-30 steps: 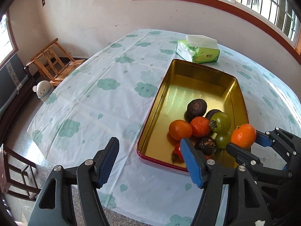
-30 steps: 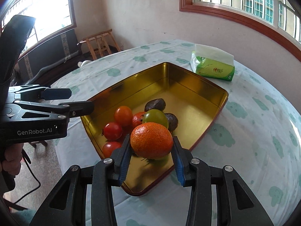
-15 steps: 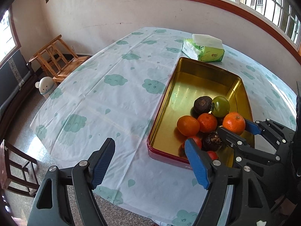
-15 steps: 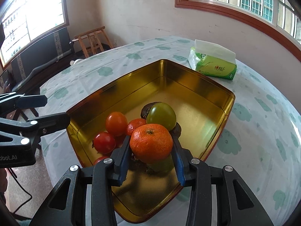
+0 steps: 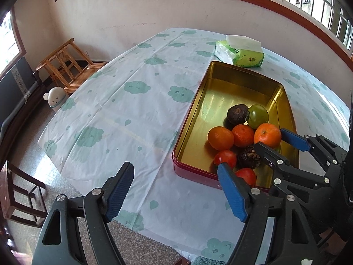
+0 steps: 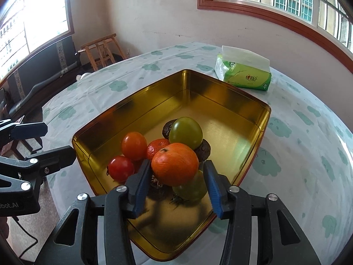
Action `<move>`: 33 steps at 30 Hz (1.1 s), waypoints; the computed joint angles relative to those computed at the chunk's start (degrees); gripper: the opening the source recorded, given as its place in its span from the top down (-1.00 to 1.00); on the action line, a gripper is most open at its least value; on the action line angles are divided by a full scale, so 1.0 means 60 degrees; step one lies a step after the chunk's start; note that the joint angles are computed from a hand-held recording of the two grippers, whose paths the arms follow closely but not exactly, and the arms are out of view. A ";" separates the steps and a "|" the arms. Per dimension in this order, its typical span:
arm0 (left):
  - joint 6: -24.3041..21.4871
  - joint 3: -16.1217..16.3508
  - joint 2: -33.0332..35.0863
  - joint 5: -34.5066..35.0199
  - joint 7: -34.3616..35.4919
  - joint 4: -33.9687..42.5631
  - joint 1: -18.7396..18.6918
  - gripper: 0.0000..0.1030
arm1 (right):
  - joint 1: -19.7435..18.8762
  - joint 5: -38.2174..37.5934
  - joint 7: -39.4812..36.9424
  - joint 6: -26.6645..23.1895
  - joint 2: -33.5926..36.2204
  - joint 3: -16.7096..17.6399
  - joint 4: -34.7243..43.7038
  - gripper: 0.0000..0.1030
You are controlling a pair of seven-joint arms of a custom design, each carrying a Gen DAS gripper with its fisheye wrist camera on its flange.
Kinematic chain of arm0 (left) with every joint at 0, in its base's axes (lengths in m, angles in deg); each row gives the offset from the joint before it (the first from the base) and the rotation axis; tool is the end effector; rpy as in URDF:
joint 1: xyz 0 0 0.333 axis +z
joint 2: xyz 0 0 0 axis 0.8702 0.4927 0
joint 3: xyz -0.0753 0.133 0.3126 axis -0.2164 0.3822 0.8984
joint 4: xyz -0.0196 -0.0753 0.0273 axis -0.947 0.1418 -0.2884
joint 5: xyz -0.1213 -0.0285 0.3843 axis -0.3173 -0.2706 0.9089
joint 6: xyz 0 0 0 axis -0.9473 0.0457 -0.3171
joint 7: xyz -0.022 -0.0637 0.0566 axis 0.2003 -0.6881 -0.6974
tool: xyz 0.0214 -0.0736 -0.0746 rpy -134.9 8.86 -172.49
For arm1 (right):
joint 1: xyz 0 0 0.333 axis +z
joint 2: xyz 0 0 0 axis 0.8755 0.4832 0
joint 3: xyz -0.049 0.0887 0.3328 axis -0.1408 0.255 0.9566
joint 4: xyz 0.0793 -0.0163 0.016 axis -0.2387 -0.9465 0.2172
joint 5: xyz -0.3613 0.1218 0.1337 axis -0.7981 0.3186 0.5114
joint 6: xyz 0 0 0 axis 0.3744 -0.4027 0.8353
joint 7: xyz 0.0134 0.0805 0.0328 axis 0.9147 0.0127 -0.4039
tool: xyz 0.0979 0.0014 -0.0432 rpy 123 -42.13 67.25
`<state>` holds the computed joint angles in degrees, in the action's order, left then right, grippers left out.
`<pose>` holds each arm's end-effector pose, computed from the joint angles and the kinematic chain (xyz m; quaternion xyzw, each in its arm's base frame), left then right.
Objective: Organize fruits
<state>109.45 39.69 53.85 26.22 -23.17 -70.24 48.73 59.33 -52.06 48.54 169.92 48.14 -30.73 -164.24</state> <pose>0.6656 -0.1887 0.3214 -0.6435 0.7070 -0.2094 0.2055 0.6494 0.1426 0.2850 -0.7494 0.5462 -0.2088 0.3105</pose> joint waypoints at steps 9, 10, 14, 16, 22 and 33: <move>-0.0046 0.0224 -0.0116 0.0291 -0.0336 -0.0084 -0.0222 -0.47 | -0.0324 -0.0252 0.0255 0.0291 -0.0603 0.0281 -0.0742 -0.39; -0.0038 0.0223 -0.0126 0.0322 -0.0359 -0.0095 -0.0212 -0.47 | -0.0381 -0.0297 0.0319 0.0283 -0.0686 0.0317 -0.0840 -0.41; -0.0058 0.0252 -0.0158 0.0485 -0.0469 -0.0107 -0.0247 -0.47 | -0.0364 -0.0351 0.0568 0.0274 -0.1036 0.0225 -0.1282 -0.72; -0.0075 0.0260 -0.0163 0.0557 -0.0534 -0.0106 -0.0271 -0.47 | -0.0265 -0.0375 0.0663 0.0331 -0.1188 0.0115 -0.1520 -0.79; -0.0120 0.0340 -0.0180 0.0863 -0.0748 -0.0092 -0.0417 -0.47 | -0.0211 -0.0534 0.0834 0.0204 -0.1300 0.0025 -0.1778 -0.88; -0.0095 0.0214 -0.0234 0.1129 -0.0914 -0.0132 -0.0365 -0.47 | -0.0744 -0.0839 0.1101 0.0193 -0.1257 0.0491 -0.1872 -0.88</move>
<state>108.88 40.98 52.45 32.99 -28.66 -71.03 46.53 54.87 -57.09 55.15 171.08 40.60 -27.78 -175.48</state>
